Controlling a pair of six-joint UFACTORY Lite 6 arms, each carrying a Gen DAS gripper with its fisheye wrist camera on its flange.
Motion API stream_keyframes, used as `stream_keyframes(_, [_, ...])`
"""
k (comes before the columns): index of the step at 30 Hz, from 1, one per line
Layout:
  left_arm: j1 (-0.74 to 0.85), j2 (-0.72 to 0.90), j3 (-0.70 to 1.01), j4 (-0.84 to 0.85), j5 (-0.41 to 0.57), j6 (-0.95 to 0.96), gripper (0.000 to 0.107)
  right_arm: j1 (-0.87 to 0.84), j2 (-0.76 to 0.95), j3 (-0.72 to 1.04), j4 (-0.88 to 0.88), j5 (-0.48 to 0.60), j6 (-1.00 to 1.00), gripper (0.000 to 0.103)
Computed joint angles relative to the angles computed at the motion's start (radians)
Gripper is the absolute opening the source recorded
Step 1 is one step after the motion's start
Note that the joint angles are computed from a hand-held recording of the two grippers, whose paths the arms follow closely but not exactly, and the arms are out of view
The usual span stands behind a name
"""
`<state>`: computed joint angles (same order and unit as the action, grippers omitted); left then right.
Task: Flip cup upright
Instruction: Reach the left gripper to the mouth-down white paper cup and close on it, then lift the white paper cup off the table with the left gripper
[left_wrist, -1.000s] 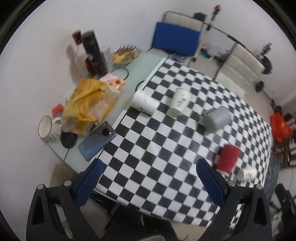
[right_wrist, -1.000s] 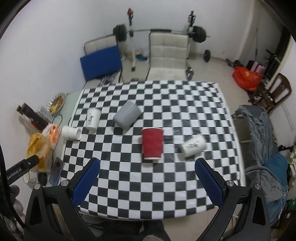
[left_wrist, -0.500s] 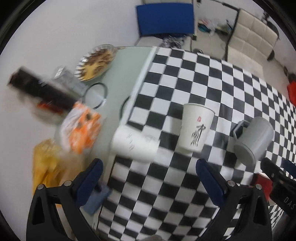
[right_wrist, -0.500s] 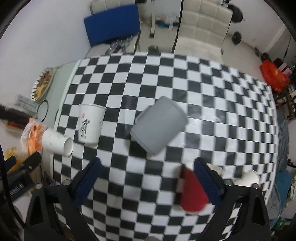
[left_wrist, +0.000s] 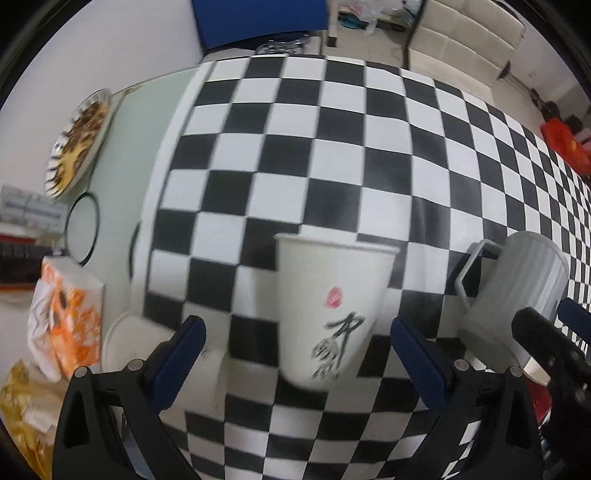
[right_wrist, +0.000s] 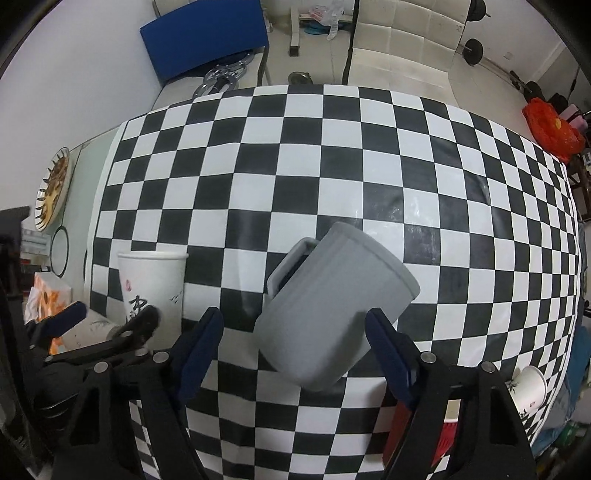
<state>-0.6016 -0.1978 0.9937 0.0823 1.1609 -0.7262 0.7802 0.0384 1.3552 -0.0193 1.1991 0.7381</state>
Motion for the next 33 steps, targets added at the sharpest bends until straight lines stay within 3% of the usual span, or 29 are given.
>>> stream_keyframes(2, [-0.008,0.041,0.007,0.000,-0.036,0.024,0.102,0.002,0.004,0.002,-0.006,0.001,0.003,0.081])
stream_keyframes(3, [-0.013,0.061,0.011,0.001,-0.051,0.033,0.095,0.000,0.006,0.004,-0.007,0.002,0.002,0.081])
stream_keyframes(4, [-0.023,0.078,0.016,0.002,-0.061,0.034,0.087,0.000,0.005,0.002,-0.008,0.001,0.003,0.081])
stream_keyframes(5, [-0.025,0.100,0.021,-0.004,-0.069,0.047,0.068,-0.001,0.007,0.004,-0.007,0.003,0.003,0.081])
stream_keyframes(6, [-0.027,0.118,0.026,-0.008,-0.074,0.053,0.062,0.000,0.008,0.007,-0.008,0.006,0.005,0.081])
stream_keyframes(15, [-0.060,0.053,0.048,0.062,-0.055,-0.012,0.058,0.020,-0.016,0.019,-0.029,0.049,0.032,0.081])
stream_keyframes(23, [-0.204,-0.099,0.115,0.105,0.124,-0.144,0.057,0.074,-0.082,0.064,-0.049,0.143,0.078,0.081])
stream_keyframes(27, [-0.347,-0.127,0.172,0.146,0.224,-0.269,0.057,0.135,-0.146,0.082,-0.075,0.212,0.127,0.081])
stream_keyframes(33, [-0.683,-0.169,0.231,0.164,0.372,-0.584,0.057,0.314,-0.336,0.011,-0.148,0.337,0.302,0.081])
